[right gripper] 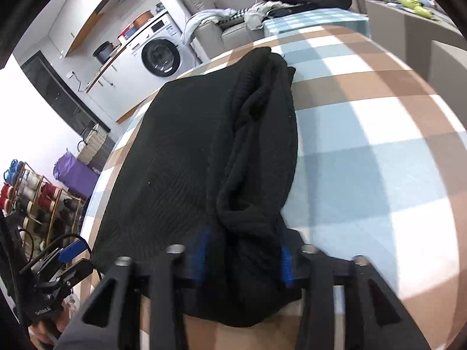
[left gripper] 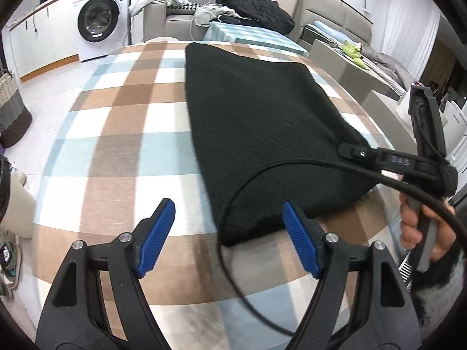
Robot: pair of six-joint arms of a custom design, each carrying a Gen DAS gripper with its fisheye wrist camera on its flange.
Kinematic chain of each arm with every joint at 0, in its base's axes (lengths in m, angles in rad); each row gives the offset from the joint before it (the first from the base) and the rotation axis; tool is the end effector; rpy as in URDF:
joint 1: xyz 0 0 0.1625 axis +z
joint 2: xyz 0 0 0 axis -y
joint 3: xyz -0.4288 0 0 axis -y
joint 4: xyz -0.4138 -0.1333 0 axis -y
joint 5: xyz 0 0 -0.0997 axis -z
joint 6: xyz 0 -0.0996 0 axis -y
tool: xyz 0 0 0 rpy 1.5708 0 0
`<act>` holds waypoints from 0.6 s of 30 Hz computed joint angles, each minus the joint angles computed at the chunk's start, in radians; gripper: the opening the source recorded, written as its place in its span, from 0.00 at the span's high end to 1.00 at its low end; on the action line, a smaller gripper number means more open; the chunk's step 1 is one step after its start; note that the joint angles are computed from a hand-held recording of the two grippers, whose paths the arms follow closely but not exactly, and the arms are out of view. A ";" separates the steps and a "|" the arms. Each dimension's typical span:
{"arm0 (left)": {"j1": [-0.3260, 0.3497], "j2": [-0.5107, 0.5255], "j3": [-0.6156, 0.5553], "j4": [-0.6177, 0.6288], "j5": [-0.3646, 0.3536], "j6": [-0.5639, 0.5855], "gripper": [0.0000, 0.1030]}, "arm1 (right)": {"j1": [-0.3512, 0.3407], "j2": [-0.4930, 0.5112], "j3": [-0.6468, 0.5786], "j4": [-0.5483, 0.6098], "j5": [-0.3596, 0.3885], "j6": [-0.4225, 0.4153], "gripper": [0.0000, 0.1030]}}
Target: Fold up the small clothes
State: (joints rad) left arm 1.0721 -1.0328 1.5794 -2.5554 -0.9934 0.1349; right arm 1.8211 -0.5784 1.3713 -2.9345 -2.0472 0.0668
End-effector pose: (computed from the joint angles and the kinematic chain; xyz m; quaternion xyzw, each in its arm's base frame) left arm -0.1695 -0.7035 0.2823 0.2327 0.9084 -0.2551 0.2356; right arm 0.2784 -0.7351 0.0815 0.0193 -0.9346 0.3059 0.1804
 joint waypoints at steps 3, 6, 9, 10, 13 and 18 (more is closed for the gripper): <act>0.006 -0.034 0.020 -0.006 -0.017 0.020 0.28 | -0.002 -0.071 0.097 -0.067 0.056 -0.057 0.50; 0.008 -0.061 0.037 -0.024 -0.019 0.039 0.28 | -0.005 -0.119 0.171 -0.176 0.113 -0.103 0.52; 0.004 -0.075 0.054 -0.069 0.006 0.049 0.28 | 0.000 -0.095 0.137 -0.182 0.086 -0.175 0.65; 0.001 -0.076 0.054 -0.074 0.016 0.050 0.28 | -0.003 -0.085 0.120 -0.162 0.087 -0.180 0.71; 0.001 -0.083 0.054 -0.079 0.025 0.041 0.28 | -0.009 -0.077 0.086 -0.064 0.089 -0.150 0.95; 0.002 -0.089 0.060 -0.076 0.022 0.028 0.28 | -0.066 -0.152 0.185 -0.042 0.258 0.106 0.98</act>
State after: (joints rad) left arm 1.0737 -1.1216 1.6398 -2.6317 -0.9709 0.1627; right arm 1.7552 -0.7306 1.5561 -2.9766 -1.7892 0.1726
